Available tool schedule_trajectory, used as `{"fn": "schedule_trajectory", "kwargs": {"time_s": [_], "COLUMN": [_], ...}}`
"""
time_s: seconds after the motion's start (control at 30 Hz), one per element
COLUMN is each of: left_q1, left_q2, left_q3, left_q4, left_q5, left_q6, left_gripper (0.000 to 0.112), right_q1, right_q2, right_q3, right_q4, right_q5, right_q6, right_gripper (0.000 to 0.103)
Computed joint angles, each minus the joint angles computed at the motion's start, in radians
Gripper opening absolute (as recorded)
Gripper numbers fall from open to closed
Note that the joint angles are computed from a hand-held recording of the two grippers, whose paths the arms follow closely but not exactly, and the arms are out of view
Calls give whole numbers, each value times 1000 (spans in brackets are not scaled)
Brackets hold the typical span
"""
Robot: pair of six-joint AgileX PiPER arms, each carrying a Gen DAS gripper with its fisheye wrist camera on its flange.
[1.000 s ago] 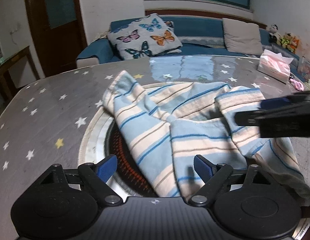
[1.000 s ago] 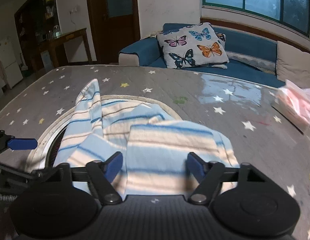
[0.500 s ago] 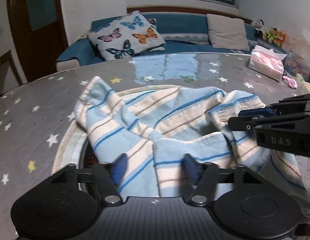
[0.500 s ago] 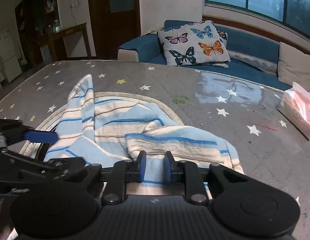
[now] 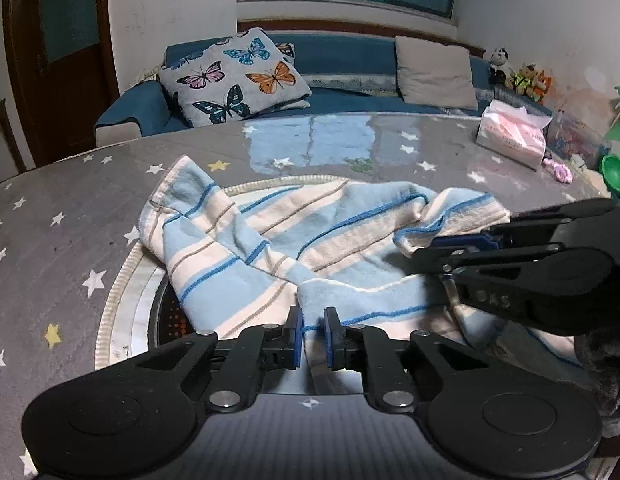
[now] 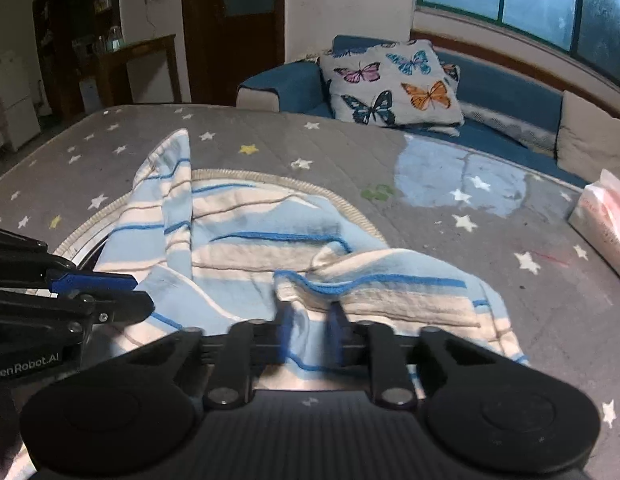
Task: Fold clothes
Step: 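Lift the shirt with both grippers and shake it open above the table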
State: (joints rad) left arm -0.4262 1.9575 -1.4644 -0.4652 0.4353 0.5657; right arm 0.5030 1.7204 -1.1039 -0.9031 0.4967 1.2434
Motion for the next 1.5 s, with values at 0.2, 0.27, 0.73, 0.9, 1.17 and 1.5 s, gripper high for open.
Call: {"fn": "schedule_trajectory", "kwargs": {"time_s": [0.2,0.27,0.73,0.9,1.17,1.5], "left_q1": [1,-3,30,62,170,382], "left_q2": [30,22,-169,-236,-434,-639], "left_q3": [-20,0,209,285,495,685], "left_q4": [-47,-60,-160,-126,-93,64], "left_q5": [14,-13,-158,-195,-256,-180], "left_q6": [31,53,147,92,44,-66], "left_gripper": [28,9,3,3,3,2], "right_q1": [5,8,-14,7,121,339], "right_q2": [-87,-114,-62,-53,-352,-752], "right_q3": [70,89,57,68,272,472], "right_q4": [-89,-115,17,-14,-203,-132], "right_q5": [13,27,-64,-5,173,575], "right_q6": [94,121,19,57,279,345], "right_gripper": [2,1,27,4,3,3]}}
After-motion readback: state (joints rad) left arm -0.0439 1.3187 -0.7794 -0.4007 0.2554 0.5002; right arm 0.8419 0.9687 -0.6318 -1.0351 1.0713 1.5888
